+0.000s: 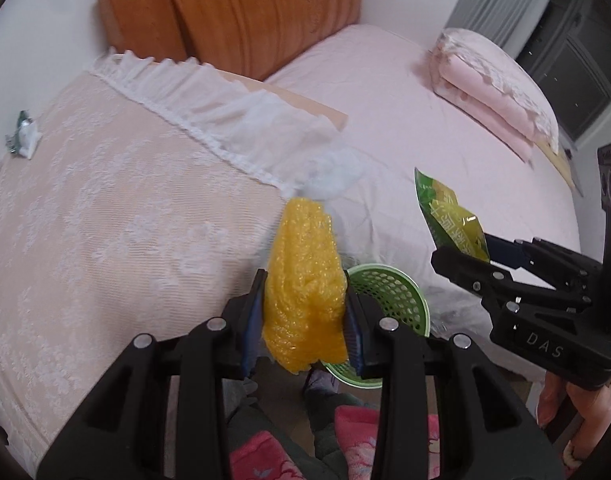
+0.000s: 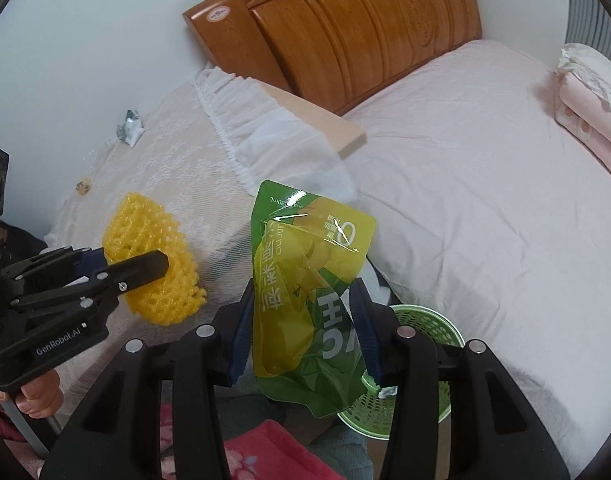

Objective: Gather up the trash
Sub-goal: 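Carry net and packet over the wastebasket and open both tools to drop them, then return to the bed and grasp the yellow minion toy wrapper with the left tool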

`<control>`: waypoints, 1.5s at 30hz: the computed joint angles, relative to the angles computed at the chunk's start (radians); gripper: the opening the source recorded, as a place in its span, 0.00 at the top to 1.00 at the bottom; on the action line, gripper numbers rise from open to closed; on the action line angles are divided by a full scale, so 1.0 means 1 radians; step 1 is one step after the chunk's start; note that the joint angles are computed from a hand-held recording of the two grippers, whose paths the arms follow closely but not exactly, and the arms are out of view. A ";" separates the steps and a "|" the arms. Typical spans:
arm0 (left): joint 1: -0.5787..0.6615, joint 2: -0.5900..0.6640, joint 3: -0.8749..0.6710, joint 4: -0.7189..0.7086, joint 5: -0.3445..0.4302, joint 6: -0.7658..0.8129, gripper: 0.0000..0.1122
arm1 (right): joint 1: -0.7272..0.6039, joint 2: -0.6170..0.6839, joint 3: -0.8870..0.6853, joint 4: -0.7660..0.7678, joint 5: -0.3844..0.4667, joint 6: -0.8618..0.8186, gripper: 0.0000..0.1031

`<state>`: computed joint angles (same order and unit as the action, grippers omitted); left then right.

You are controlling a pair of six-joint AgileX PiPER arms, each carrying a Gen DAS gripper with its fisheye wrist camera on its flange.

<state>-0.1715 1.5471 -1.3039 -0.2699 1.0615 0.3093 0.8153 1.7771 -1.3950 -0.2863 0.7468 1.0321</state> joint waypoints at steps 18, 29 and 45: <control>-0.322 0.069 0.045 -0.002 -0.035 -0.079 0.66 | -0.062 -0.295 0.480 -0.053 -0.101 0.205 0.55; -0.383 0.021 0.057 0.046 -0.065 -0.095 0.24 | -0.080 -0.333 0.549 -0.058 -0.137 0.231 0.54; -0.319 -0.067 0.067 0.106 -0.093 -0.160 0.17 | -0.093 -0.247 0.517 0.083 -0.178 0.069 0.54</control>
